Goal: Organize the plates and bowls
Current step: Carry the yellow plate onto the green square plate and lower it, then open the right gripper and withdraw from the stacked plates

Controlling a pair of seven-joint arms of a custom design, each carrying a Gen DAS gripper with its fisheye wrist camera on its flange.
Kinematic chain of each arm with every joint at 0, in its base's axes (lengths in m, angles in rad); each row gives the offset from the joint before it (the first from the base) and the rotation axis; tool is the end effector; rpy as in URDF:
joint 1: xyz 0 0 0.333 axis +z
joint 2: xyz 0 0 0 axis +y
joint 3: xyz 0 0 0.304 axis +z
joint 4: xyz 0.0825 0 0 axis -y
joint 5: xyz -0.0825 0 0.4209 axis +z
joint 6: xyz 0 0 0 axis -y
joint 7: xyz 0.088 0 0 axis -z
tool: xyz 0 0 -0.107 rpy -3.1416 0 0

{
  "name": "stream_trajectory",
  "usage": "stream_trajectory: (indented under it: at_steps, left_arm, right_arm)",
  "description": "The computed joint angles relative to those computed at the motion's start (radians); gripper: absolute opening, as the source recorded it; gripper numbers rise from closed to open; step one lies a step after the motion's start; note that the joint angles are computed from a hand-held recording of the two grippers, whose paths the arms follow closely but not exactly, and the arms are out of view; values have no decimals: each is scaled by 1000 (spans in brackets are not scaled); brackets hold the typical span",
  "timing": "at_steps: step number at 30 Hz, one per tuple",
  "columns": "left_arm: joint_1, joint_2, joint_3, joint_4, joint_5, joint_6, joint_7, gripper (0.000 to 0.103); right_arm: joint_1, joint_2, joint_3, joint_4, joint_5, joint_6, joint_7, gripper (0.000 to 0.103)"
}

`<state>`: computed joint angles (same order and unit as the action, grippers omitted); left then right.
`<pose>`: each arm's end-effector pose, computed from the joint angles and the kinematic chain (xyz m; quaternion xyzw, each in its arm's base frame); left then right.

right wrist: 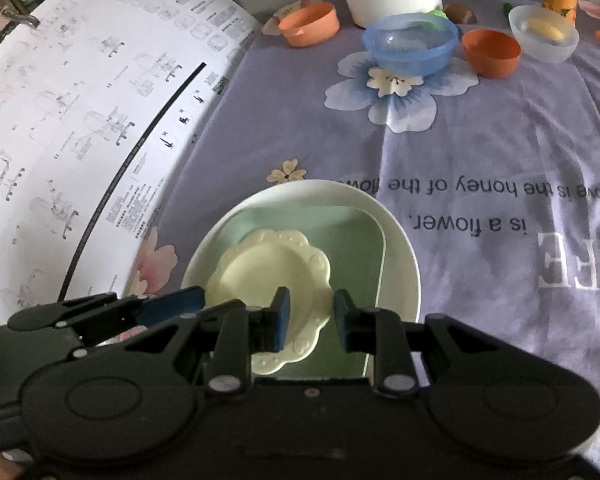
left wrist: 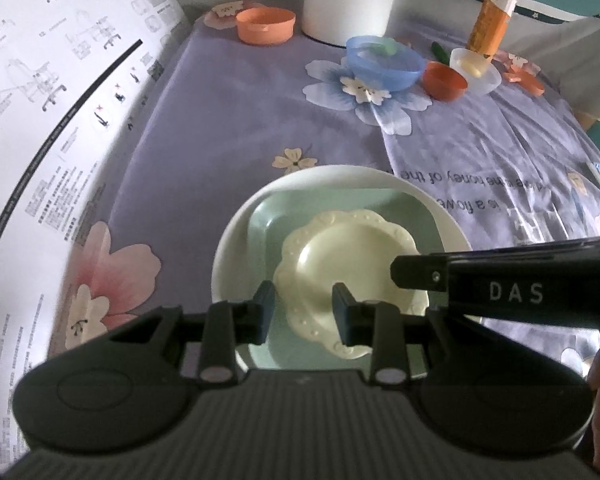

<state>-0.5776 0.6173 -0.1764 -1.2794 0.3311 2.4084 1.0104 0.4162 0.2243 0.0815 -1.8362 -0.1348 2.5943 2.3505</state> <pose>0.6061 -0.5175 0.4318 -0.5625 0.7806 -0.2419 0.1254 0.6052 0.3280 0.4389 -0.6126 0.7439 -0.0787 0.2551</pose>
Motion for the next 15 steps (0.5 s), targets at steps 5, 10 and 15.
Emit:
stream_trajectory:
  at_steps: [5,10,15]
  left_arm:
    - [9,10,-6,3,-20,1,8,30]
    - [7,14,-3,3,-28,7,2,38]
    - [-3,-31,18,-62,5,72,-59,75]
  right_arm:
    - [-1,14,0,12,8,-10,-2,26]
    - [-5,22,1,13,25,1,-11,26]
    - [-10,9,1,-6,41,31,-14,36]
